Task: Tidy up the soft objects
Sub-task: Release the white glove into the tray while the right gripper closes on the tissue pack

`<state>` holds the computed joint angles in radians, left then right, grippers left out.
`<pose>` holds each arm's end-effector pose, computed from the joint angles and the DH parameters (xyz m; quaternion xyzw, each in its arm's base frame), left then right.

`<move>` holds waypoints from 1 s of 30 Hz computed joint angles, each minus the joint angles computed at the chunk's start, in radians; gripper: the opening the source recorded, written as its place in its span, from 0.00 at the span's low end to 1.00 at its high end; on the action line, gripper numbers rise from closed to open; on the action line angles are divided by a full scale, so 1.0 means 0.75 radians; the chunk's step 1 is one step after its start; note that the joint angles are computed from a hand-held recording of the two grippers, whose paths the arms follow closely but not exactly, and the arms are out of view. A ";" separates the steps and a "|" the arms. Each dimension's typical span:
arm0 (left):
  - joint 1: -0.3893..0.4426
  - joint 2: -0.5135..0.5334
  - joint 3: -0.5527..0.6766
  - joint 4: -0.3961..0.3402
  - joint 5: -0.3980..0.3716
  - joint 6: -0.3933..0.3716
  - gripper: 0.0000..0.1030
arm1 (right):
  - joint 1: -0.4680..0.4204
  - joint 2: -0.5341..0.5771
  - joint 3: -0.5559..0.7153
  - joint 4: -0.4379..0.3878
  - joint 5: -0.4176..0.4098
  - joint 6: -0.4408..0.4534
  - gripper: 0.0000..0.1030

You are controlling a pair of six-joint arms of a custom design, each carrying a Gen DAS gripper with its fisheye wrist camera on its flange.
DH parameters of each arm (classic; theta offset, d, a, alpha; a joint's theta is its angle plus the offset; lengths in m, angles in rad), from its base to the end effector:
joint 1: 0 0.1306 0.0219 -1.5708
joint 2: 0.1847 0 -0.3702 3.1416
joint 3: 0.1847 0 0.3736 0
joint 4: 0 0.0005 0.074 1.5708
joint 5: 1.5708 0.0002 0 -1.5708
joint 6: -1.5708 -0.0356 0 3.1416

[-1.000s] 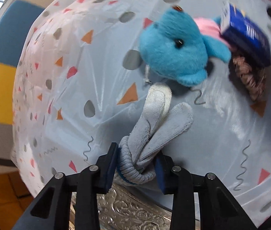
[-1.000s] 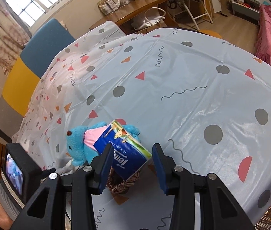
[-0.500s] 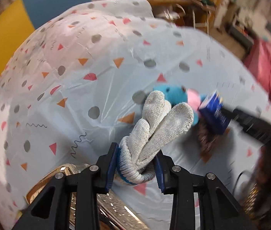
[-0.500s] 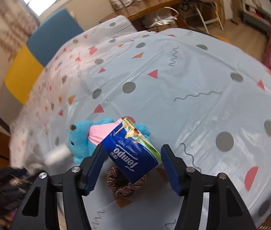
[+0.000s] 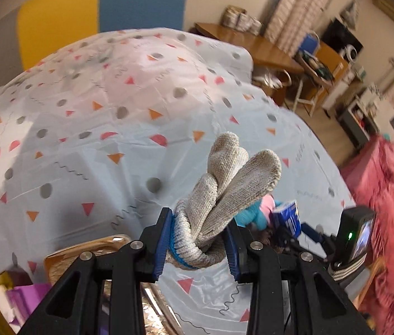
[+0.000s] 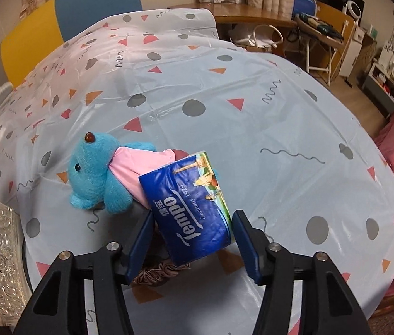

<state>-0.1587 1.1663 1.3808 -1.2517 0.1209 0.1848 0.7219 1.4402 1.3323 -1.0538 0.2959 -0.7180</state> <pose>0.3564 -0.0619 0.4772 0.0034 0.9630 -0.1024 0.2493 0.3496 0.2933 0.3608 0.0281 0.9685 0.0239 0.2462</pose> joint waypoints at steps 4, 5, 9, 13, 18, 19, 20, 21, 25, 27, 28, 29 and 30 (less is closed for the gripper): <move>0.094 -0.047 0.015 -0.004 0.011 0.045 0.35 | 0.015 -0.003 0.000 0.002 0.021 0.023 0.47; 0.120 -0.055 0.019 -0.007 0.012 0.046 0.35 | 0.017 -0.004 0.002 0.003 0.023 0.028 0.45; 0.233 -0.088 0.026 -0.026 0.030 0.037 0.35 | 0.034 0.004 0.014 0.004 0.046 0.065 0.36; 0.355 -0.139 0.010 -0.039 0.051 0.003 0.35 | 0.050 0.020 0.027 -0.003 0.071 0.105 0.33; 0.563 -0.221 -0.024 -0.063 0.133 -0.069 0.35 | 0.065 0.026 0.032 -0.006 0.092 0.132 0.28; 0.621 -0.244 -0.033 -0.069 0.158 -0.094 0.35 | 0.069 0.029 0.035 -0.009 0.097 0.141 0.27; 0.673 -0.264 -0.041 -0.075 0.180 -0.119 0.35 | 0.072 0.031 0.036 -0.011 0.100 0.147 0.27; 0.714 -0.280 -0.047 -0.080 0.197 -0.142 0.35 | 0.075 0.033 0.038 -0.012 0.105 0.153 0.26; 0.963 -0.356 -0.087 -0.106 0.303 -0.277 0.35 | 0.089 0.047 0.051 -0.031 0.127 0.171 0.26; 1.096 -0.386 -0.112 -0.125 0.365 -0.352 0.35 | 0.091 0.051 0.055 -0.037 0.134 0.177 0.26; 1.185 -0.403 -0.128 -0.138 0.402 -0.400 0.35 | 0.093 0.052 0.055 -0.038 0.137 0.179 0.26; 1.275 -0.412 -0.140 -0.155 0.446 -0.448 0.35 | 0.096 0.055 0.056 -0.041 0.142 0.182 0.26; 1.354 -0.420 -0.150 -0.173 0.485 -0.493 0.35 | 0.099 0.059 0.059 -0.046 0.150 0.186 0.26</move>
